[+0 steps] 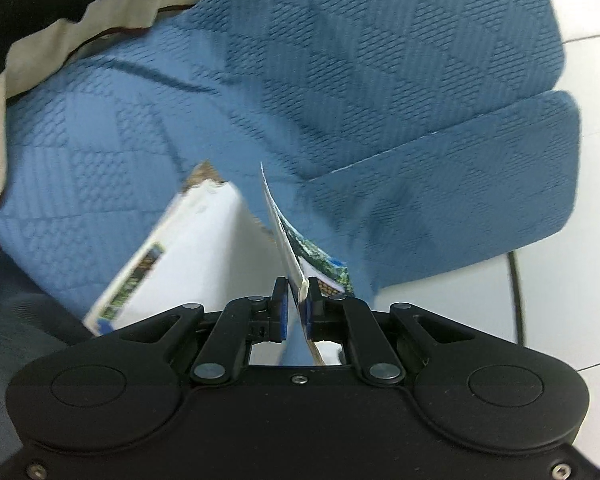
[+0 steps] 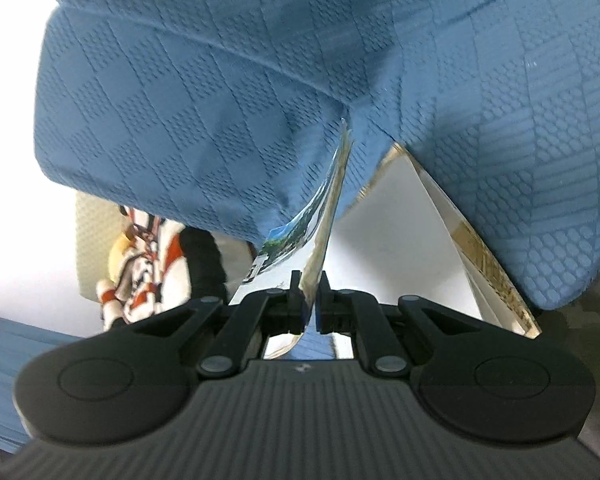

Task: Organize objects
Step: 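Lower the photo booklet onto the book stack and open both tools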

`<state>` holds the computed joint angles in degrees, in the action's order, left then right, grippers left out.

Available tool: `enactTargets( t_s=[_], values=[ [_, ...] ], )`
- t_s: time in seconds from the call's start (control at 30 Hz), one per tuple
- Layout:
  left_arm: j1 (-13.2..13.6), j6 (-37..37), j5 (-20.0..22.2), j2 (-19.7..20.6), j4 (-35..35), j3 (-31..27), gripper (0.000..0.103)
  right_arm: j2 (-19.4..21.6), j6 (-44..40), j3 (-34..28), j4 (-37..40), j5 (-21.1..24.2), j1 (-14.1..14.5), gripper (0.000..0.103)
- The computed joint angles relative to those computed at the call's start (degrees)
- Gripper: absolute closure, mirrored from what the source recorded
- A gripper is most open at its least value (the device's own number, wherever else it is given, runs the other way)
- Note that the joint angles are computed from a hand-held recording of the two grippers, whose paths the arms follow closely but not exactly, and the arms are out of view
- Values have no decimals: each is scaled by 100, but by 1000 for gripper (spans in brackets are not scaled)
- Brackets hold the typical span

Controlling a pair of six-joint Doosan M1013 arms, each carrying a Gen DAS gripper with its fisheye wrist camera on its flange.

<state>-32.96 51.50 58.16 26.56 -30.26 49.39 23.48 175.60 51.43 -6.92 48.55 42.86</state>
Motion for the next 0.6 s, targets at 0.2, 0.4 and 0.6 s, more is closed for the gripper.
enactTargets(
  t_s=[0.2, 0.4, 0.6],
  values=[
    [25, 210, 80, -22, 72, 268, 98, 72, -50, 71, 76, 218, 31, 93],
    [26, 401, 177, -47, 71, 455, 99, 36, -35, 216, 94, 348, 57, 93],
    [-27, 475, 313, -52, 179, 519, 99, 16, -32, 306, 157, 474, 81, 94]
  ],
)
